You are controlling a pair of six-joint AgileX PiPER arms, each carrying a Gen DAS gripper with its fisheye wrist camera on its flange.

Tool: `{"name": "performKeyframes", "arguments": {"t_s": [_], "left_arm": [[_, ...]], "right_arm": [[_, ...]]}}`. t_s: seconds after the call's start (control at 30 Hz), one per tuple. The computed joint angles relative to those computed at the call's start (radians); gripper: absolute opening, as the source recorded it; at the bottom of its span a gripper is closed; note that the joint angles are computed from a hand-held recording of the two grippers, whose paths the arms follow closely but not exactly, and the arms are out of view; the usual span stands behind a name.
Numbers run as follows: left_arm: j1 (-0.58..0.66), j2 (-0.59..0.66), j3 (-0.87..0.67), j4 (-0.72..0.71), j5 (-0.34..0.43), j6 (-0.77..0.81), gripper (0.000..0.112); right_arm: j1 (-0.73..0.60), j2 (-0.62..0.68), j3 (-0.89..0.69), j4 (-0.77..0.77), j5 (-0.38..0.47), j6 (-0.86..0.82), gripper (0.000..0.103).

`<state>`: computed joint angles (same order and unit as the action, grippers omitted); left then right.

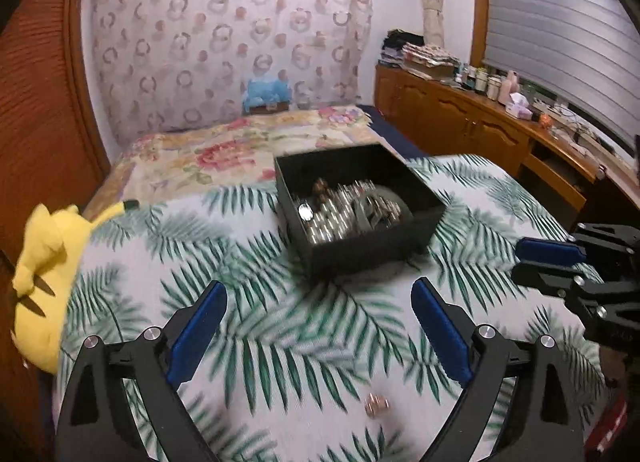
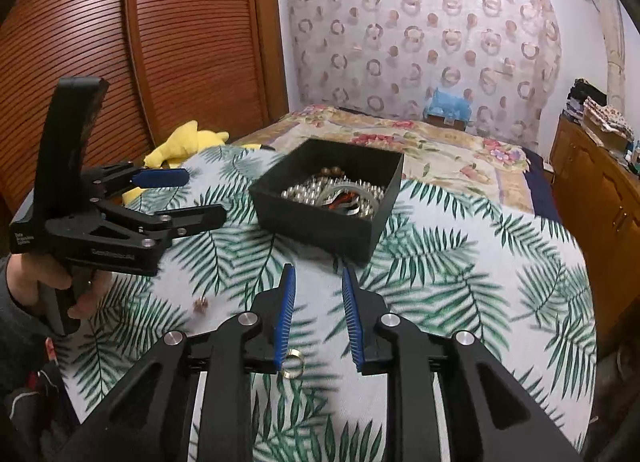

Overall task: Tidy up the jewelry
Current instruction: 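Move the left tool to the silver charm while the right tool reaches the gold ring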

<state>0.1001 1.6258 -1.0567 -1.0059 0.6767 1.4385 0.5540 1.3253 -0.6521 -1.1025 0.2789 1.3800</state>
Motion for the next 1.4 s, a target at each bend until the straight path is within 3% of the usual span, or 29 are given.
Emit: {"name": "performKeyframes", "arguments": {"t_s": [0.2, 0.37, 0.5, 0.63, 0.8, 0.83, 0.87, 1.03, 1.4], "left_arm": [[0.071, -0.023, 0.099, -0.002, 0.057, 0.091, 0.09], [0.099, -0.041, 0.142, -0.003, 0.082, 0.139, 0.09], [0.109, -0.063, 0.172, -0.002, 0.102, 0.171, 0.078], [0.1, -0.067, 0.192, 0.015, 0.105, 0.17, 0.067], [0.071, -0.071, 0.216, 0.024, 0.079, 0.179, 0.058], [0.068, -0.072, 0.219, 0.024, 0.076, 0.18, 0.058], [0.064, -0.072, 0.22, 0.026, 0.073, 0.18, 0.057], [0.044, -0.064, 0.225, 0.032, 0.043, 0.17, 0.056], [0.015, -0.039, 0.207, 0.048, 0.012, 0.155, 0.028]], "right_arm": [[0.03, 0.031, 0.047, -0.021, -0.016, 0.049, 0.026], [0.037, 0.075, 0.043, 0.08, -0.027, -0.058, 0.026], [0.041, 0.109, 0.026, 0.13, -0.019, -0.115, 0.034], [0.049, 0.144, -0.007, 0.246, 0.007, -0.254, 0.034], [0.077, 0.175, -0.044, 0.259, 0.066, -0.298, 0.034], [0.074, 0.175, -0.045, 0.277, 0.061, -0.322, 0.032], [0.069, 0.171, -0.042, 0.3, 0.05, -0.347, 0.023], [0.068, 0.162, -0.034, 0.284, 0.047, -0.331, 0.022], [0.072, 0.094, -0.011, 0.257, 0.047, -0.283, 0.022]]}}
